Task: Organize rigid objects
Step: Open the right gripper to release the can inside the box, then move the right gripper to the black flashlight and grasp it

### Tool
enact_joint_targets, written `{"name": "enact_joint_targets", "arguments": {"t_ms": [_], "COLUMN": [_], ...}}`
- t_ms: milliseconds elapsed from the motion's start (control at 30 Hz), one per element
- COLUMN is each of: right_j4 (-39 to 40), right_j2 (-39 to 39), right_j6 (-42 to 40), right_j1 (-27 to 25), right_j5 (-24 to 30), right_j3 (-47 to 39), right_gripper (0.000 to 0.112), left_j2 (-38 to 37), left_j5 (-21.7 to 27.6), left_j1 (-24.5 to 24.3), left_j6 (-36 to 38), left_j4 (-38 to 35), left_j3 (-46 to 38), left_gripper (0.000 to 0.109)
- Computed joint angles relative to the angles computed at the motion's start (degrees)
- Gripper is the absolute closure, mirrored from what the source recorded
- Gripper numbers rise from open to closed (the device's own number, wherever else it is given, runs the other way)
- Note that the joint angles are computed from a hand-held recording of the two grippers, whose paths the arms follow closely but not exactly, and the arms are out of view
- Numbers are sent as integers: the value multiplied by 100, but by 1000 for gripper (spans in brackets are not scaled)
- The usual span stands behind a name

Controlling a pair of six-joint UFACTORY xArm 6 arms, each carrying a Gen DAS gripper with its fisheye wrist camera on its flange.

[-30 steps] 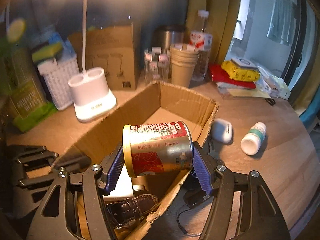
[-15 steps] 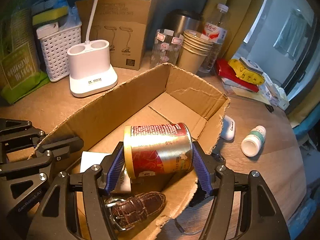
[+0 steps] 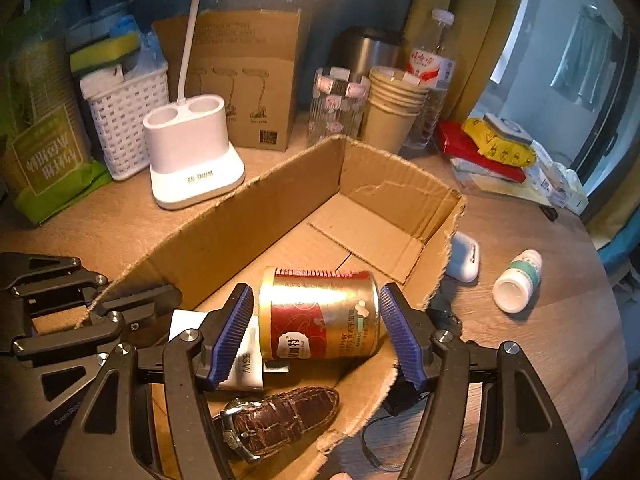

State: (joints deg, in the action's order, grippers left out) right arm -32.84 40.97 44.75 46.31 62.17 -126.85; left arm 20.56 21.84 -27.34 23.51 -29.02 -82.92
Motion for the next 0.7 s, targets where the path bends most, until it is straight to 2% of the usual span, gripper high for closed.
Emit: {"name": "enact_joint_targets", "arguments": {"t_ms": [67,233,700], "right_j4": [-105,-529,-1150], "right_j2": [-259,-766,-1942], "right_j6": [222,806,1914], "right_j1": [-16,-25,-115], "right_j5": [-248,-446,-317], "right_j3": [348,941,2346], "right_gripper": [41,39,38], "left_j2": [-1,-1,-1], "left_j5": [0,-1,-7], "left_j1": [-2,-2,-2], "left_j6": [-3,-1,9], "left_j4": [-1,-3,-10], "left_j3": [1,2,5], "left_gripper": [104,104,104]}}
